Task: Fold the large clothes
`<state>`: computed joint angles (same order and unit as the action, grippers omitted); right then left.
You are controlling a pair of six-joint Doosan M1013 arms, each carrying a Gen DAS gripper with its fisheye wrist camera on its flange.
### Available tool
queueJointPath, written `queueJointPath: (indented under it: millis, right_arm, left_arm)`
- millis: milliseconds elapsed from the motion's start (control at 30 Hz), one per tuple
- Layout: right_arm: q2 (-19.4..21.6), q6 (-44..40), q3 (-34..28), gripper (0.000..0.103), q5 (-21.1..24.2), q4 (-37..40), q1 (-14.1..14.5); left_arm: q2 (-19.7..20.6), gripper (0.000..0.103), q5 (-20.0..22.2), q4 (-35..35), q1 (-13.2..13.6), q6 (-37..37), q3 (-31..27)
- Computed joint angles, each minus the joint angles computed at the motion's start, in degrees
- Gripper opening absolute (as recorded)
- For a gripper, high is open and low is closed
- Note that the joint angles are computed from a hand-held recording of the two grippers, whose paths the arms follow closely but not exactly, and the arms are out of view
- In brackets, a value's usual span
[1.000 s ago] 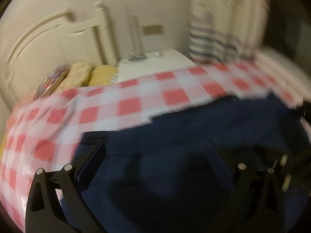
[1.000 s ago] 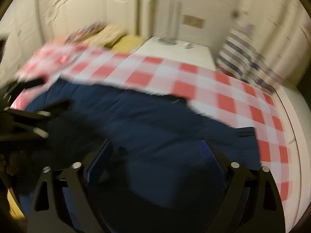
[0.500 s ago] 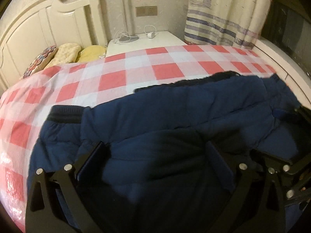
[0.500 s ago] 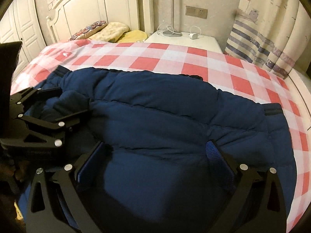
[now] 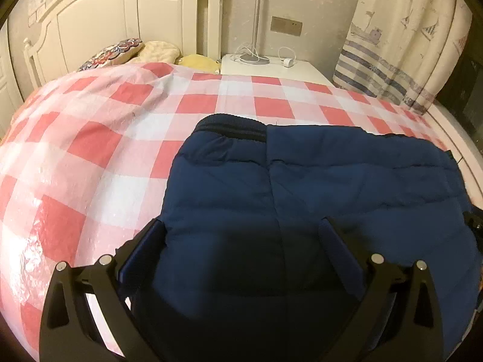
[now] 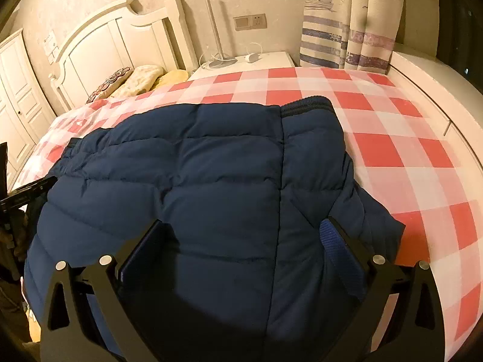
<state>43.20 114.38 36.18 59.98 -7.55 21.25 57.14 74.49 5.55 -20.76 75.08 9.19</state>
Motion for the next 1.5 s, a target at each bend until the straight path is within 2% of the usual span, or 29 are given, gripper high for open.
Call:
queueJointPath:
  millis: [100, 200, 333, 400, 433, 467, 567, 600, 700, 733, 800, 867, 1000, 1067, 1200, 1333, 1400, 1467, 1500]
  right_arm:
    - [-0.12, -0.27, 0.53, 0.099, -1.18, 0.48, -0.05]
    - [-0.73, -0.37, 1.87, 0.099, -3.01, 3.20, -0.61]
    - [-1.04, -0.16, 2.34, 0.099, -3.33, 2.95, -0.51]
    - [-0.83, 1.92, 1.37, 0.098, -1.57, -0.04, 0.08]
    - [-0.80, 3.72, 0.81, 0.098, -0.42, -3.29, 0.77]
    - [-1.18, 4.93, 0.98, 0.098, -0.29, -5.94, 1.49]
    - [-2.93, -0.31, 2.84, 0.098, -4.01, -4.41, 3.17]
    - [-2.83, -2.61, 2.38, 0.098, -3.74, -4.14, 3.88]
    - [-0.20, -11.96, -1.71, 0.098, 1.62, -1.11, 6.16]
    - [0.09, -12.06, -1.68, 0.099, 1.64, -2.66, 6.76]
    - [0.07, -9.41, 0.02, 0.099, -0.18, -8.08, 7.87]
    - [0.46, -9.65, -0.56, 0.099, 0.74, -6.58, 7.44]
    - [0.10, -9.66, 0.86, 0.099, -1.06, -6.97, 7.45]
    - [0.01, -9.58, 1.08, 0.099, -1.16, -7.29, 7.53]
    - [-0.46, -10.73, 0.36, 0.098, 1.56, -6.49, 7.11]
    - [-4.43, -4.57, 6.13, 0.098, -1.01, -8.67, 5.64]
    - [-6.56, 0.50, 9.78, 0.098, -1.77, -11.28, 4.77]
    - [-8.30, 1.83, 13.37, 0.098, -3.65, -7.33, 3.27]
    - [-9.40, 2.05, 15.87, 0.098, -6.23, -3.79, 2.32]
  left_arm:
    - [0.63, 0.101, 0.45, -0.83, 0.15, -0.14, -1.07]
    - [-1.21, 0.101, -2.24, -3.77, 0.84, -1.24, 2.87]
    - [-1.71, 0.101, -3.09, -3.51, 0.80, -2.54, 3.85]
    - [-2.48, 0.101, -2.60, 3.32, -0.49, -5.70, 4.63]
    - [-3.98, 0.100, -4.01, 7.26, -1.32, -7.15, 7.18]
    - [-6.71, 0.100, -7.58, 8.52, -1.97, -7.27, 11.94]
    - [-11.23, 0.100, -13.00, 4.57, -3.43, -2.58, 18.94]
    - [-11.72, 0.100, -13.28, 4.58, -4.09, -1.51, 19.67]
    - [-11.14, 0.101, -11.23, 1.46, -5.99, 5.85, 19.30]
    - [-10.67, 0.101, -10.63, 2.88, -6.77, 6.44, 19.18]
    - [-11.29, 0.101, -13.27, 9.55, -8.26, 3.94, 22.25]
    - [-11.13, 0.101, -13.74, 10.97, -8.58, 3.83, 22.57]
    - [-11.84, 0.101, -16.91, 9.98, -8.18, 3.59, 24.90]
    - [-11.95, 0.101, -16.73, 9.99, -8.08, 3.83, 24.99]
    - [-13.50, 0.101, -15.64, 6.71, -6.77, 4.87, 25.97]
    - [-16.77, 0.101, -16.71, 8.31, -4.03, -2.73, 30.47]
    - [-17.45, 0.101, -15.53, 8.12, -2.75, -5.15, 31.64]
    - [-18.02, 0.101, -14.94, 6.68, -1.68, -5.28, 33.35]
    - [-18.65, 0.101, -16.27, 3.53, -0.95, -4.40, 34.98]
